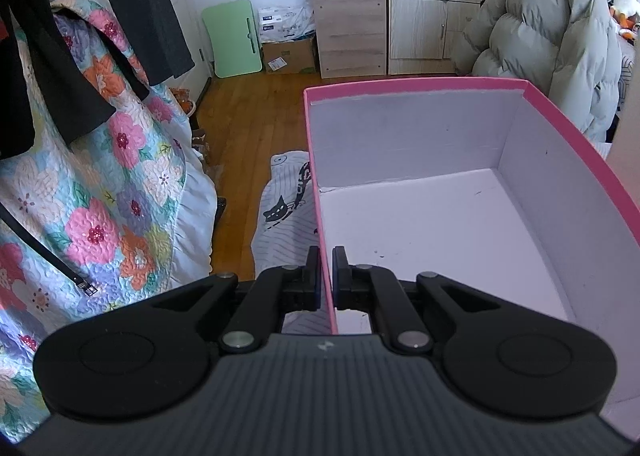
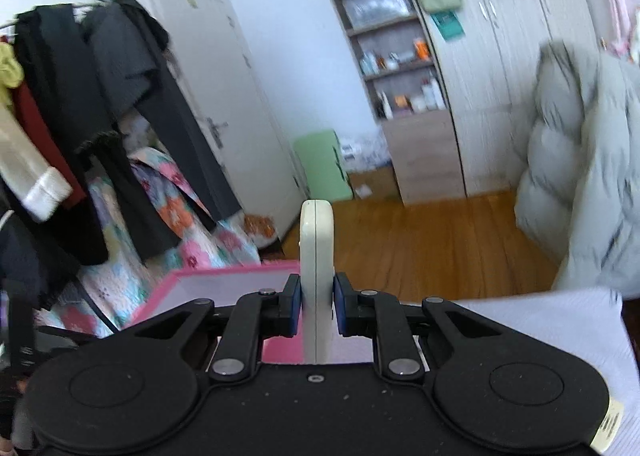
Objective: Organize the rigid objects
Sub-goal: 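Close the right tool on the cream remote and lift it toward the box, then lower the cream remote into the pink box and open the right tool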
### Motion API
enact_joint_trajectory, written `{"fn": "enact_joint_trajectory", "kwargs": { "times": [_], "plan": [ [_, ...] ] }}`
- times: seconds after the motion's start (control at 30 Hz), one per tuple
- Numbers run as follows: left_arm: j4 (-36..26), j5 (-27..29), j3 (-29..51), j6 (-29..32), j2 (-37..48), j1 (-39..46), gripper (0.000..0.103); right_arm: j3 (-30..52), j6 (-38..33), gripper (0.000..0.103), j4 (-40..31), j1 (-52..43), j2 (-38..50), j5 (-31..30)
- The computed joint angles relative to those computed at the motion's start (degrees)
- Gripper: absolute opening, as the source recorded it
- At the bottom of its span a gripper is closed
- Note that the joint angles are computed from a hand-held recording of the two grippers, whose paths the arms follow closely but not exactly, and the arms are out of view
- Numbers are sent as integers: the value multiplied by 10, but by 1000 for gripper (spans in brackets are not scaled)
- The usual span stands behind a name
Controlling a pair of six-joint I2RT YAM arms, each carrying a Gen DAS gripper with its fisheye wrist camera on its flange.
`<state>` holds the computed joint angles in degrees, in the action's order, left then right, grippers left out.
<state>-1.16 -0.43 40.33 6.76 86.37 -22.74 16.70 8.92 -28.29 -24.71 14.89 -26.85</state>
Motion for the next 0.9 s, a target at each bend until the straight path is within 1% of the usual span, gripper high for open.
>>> {"fn": "enact_joint_trajectory", "kwargs": {
  "times": [0.07,0.1,0.17,0.23,0.27,0.3,0.37,0.47,0.53,0.57,0.6,0.63,0.7,0.77,0.83,0.9],
  "plan": [
    [-1,-1,0,-1,0,-1,5,26,-7,21,-22,13,-9,-4],
    [0,1,-1,-3,-1,0,5,39,-14,21,-31,8,-5,-27],
    [1,7,-3,-9,-1,1,5,66,-25,21,-41,-26,31,-127],
    [2,9,-5,-12,-2,0,5,76,-13,21,-29,-32,75,-211],
    [2,10,-4,-12,-1,2,5,78,-6,21,-18,-13,100,-225],
    [2,13,-5,-15,-2,3,5,77,3,21,-6,15,122,-220],
    [2,19,-4,-17,-1,8,5,73,21,21,27,102,176,-164],
    [2,23,-2,-19,0,9,5,82,28,21,78,228,294,-45],
    [3,22,-3,-19,0,8,5,111,38,21,83,244,390,-34],
    [2,22,-3,-19,-1,9,5,134,52,21,74,257,443,-18],
    [2,23,-3,-19,-1,9,5,147,56,21,73,272,472,3],
    [2,24,-3,-20,-1,9,5,151,53,21,75,301,475,42],
    [3,28,-3,-23,-1,10,6,158,27,21,82,364,476,147],
    [3,33,-3,-23,0,15,6,169,-15,21,84,413,485,230],
    [4,35,-2,-24,1,15,6,175,-59,21,98,435,504,266],
    [4,34,-2,-24,1,15,6,192,-93,21,97,445,524,287]
  ]
}}
